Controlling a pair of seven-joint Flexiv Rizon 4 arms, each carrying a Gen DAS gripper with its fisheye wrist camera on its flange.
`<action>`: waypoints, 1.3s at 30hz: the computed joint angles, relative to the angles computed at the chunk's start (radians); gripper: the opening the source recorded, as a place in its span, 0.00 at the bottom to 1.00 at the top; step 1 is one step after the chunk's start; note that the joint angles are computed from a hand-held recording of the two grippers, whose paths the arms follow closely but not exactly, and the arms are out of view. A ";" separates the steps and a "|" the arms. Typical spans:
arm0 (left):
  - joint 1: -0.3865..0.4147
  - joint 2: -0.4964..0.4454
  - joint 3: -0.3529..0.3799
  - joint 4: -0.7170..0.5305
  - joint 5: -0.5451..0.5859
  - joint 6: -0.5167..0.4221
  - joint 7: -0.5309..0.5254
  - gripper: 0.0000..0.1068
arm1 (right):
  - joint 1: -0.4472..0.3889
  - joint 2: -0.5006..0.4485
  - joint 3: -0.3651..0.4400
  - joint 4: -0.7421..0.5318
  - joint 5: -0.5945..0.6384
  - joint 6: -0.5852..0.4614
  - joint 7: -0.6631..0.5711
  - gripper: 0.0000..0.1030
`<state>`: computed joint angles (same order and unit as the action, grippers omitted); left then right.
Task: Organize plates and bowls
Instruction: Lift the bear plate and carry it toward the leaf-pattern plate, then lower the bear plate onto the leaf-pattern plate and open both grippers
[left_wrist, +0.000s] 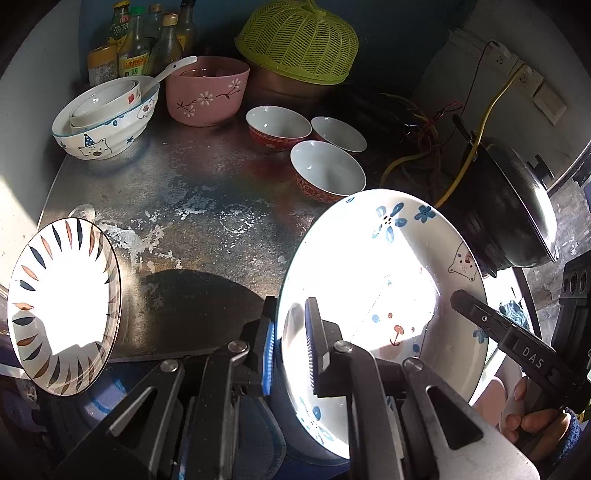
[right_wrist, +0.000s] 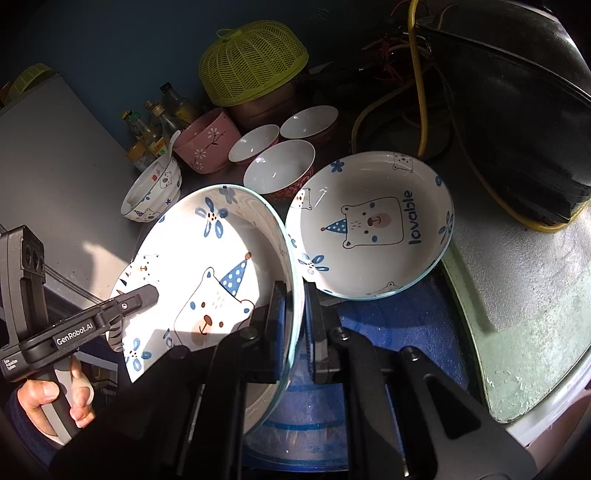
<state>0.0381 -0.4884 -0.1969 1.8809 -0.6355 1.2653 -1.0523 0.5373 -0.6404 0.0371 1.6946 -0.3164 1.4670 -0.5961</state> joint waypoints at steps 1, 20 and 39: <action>0.005 0.001 0.003 0.003 -0.002 0.002 -0.002 0.12 | -0.009 -0.013 0.018 -0.022 0.000 -0.011 -0.013 0.10; 0.123 0.005 0.065 0.043 -0.021 0.032 -0.042 0.12 | -0.001 -0.263 0.207 -0.482 0.117 -0.263 -0.316 0.10; 0.244 -0.034 0.115 0.055 -0.020 0.042 -0.093 0.12 | 0.160 -0.598 0.208 -1.158 0.281 -0.654 -0.576 0.10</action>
<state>0.2817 -0.5223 -0.0820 1.9363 -0.6552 1.3078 -1.1450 0.6973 -1.2383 0.2454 0.5363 -0.0356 0.8129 -1.1716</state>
